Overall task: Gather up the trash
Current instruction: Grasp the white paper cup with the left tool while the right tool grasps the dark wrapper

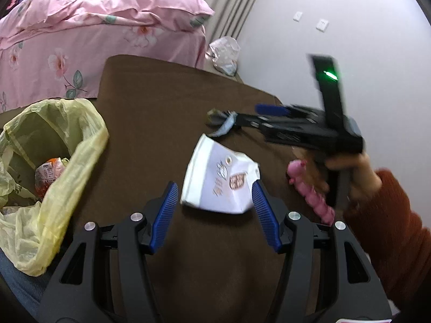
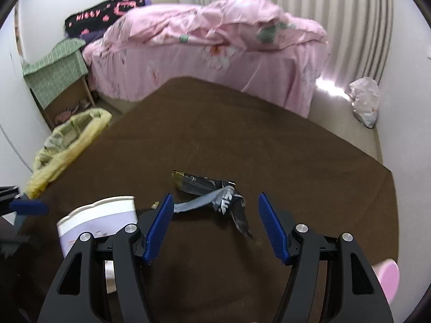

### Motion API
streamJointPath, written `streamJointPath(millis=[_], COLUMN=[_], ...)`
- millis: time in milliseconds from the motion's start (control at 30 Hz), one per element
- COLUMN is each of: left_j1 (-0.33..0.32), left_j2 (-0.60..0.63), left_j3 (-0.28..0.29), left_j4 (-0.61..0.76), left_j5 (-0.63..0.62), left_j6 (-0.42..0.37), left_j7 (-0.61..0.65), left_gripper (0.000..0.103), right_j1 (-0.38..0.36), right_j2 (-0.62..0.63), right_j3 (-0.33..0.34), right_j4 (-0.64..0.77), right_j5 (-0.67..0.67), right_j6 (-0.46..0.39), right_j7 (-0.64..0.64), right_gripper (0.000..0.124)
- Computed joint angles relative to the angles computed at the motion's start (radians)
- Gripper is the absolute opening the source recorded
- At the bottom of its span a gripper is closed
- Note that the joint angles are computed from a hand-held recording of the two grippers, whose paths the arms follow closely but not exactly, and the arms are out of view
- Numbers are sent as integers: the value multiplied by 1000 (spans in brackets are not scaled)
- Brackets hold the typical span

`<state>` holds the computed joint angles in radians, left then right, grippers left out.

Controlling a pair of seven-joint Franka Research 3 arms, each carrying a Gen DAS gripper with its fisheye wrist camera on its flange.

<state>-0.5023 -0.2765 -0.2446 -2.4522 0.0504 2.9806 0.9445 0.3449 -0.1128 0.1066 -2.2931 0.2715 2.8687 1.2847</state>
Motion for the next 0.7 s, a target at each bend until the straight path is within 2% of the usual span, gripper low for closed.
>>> streamJointPath(millis=[67,133,167,200,233,300,433,500,567,700], left_j1=[-6,-22,-38,-59,-79,-142,-218,-206,-181,-94], left_j2=[2,-1,-5,-5,-6,1,27,39,53,89], left_j3=[0,9,21,37,51,99,149,133,110,50], left_j4=[2,-3,-10,-15,-20,-26,-14,-4,7,29], left_j5=[-1,-21,-42,-70,-99,-184,-340,-375,-389,-345], left_j6=[-10,-17,-16,-14,-10,3,9,5,10,25], left_j7=[6,15,29,49,70,138,264,288,293,219], left_gripper=[54,54,54,54,54,54,54,54,54,54], right_j1=[-4,-9,-11,-12,-12,-11,-4,6,-5,-6], right_j2=[54,80,85,84,79,55,-17,-75,-146,-274], right_j3=[-6,-13,-14,-14,-14,-15,-15,-21,-3,14], right_j4=[62,103,113,116,109,81,-7,-67,-142,-274], right_j5=[10,41,43,51,68,109,147,192,164,141], right_j6=[-68,-134,-152,-162,-164,-162,-107,-68,-4,86], right_j7=[13,21,28,26,14,-11,-23,-36,10,86], right_gripper=[60,52,50,43,30,21,15,15,15,15])
